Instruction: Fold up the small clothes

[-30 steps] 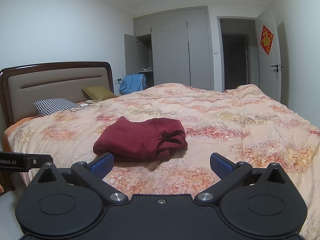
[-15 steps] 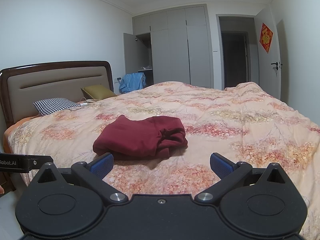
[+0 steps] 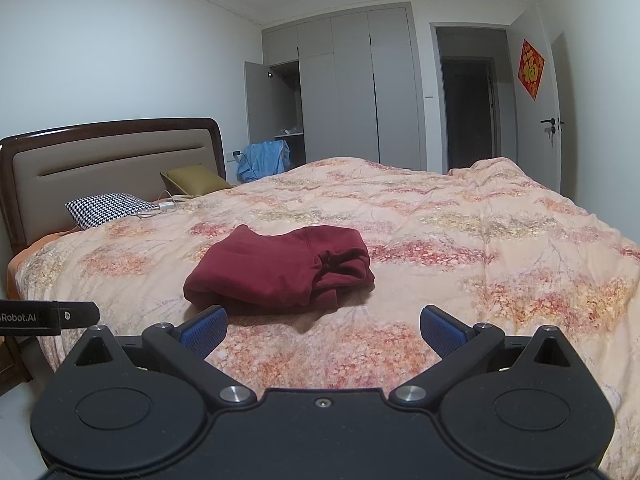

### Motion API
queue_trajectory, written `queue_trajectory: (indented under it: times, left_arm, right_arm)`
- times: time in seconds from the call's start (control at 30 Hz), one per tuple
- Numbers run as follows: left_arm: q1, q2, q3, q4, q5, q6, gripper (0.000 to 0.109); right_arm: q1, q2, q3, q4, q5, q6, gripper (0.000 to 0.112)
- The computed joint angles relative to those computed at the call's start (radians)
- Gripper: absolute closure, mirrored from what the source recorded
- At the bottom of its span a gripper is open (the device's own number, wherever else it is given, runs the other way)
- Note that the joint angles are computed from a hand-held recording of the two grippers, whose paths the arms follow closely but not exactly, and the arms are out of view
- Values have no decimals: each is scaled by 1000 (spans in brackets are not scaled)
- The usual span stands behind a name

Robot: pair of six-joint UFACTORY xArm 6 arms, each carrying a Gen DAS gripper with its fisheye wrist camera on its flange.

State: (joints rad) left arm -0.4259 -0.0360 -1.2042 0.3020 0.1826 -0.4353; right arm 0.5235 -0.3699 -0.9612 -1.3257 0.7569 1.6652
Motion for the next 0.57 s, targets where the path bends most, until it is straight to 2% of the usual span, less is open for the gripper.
queue_trajectory:
  times: [0.23, 0.57]
  left_arm:
    - [-6, 4, 2, -130, 3, 93, 6]
    - [-7, 17, -13, -154, 34, 110, 6]
  right_arm:
    - [-3, 3, -2, 12, -6, -6, 10]
    - [-13, 12, -5, 36, -21, -17, 10]
